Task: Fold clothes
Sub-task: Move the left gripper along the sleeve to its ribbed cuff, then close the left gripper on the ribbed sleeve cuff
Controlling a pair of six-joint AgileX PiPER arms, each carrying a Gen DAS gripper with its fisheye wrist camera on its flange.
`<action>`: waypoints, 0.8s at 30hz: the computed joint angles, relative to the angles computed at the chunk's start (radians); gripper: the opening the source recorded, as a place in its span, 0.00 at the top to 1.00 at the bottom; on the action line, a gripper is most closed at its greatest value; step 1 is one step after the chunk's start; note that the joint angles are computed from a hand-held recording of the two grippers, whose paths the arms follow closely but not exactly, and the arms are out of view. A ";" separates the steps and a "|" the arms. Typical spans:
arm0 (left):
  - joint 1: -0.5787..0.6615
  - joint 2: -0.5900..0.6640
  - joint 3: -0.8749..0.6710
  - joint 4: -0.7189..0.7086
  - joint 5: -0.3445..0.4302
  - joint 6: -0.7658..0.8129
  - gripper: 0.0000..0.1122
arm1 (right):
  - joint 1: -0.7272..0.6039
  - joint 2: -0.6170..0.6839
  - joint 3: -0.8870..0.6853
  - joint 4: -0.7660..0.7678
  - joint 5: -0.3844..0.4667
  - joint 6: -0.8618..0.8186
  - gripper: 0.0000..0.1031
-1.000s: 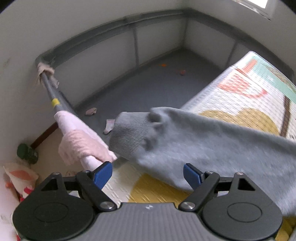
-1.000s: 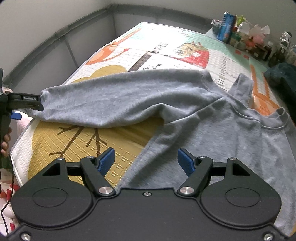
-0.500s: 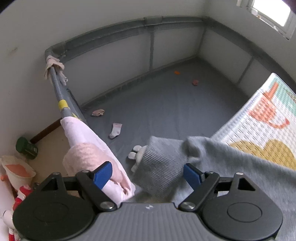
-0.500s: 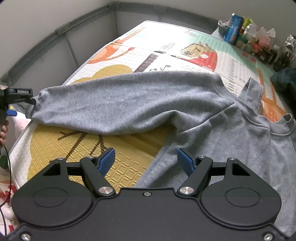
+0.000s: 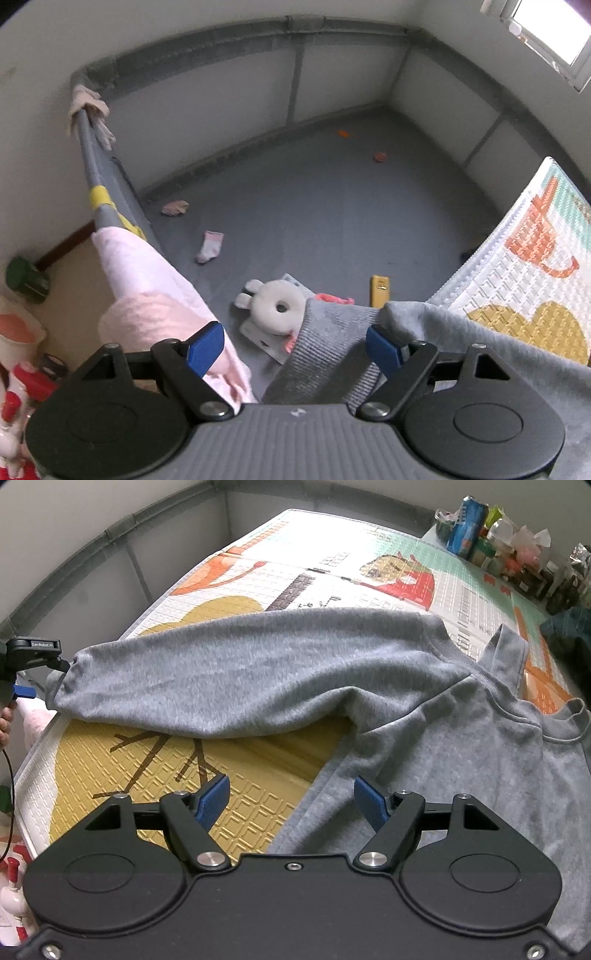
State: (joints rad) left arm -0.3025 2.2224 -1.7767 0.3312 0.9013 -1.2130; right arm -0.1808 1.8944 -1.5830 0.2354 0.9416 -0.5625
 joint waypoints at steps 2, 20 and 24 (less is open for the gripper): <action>0.014 -0.008 0.029 -0.035 -0.051 0.025 0.23 | 0.002 0.001 0.003 -0.006 -0.001 0.005 0.30; 0.017 -0.120 0.163 -0.142 -0.209 0.062 0.90 | 0.006 -0.027 0.035 -0.021 -0.009 0.024 0.30; -0.012 -0.122 0.100 -0.114 -0.132 0.061 0.94 | 0.002 -0.046 0.051 -0.014 -0.013 0.014 0.30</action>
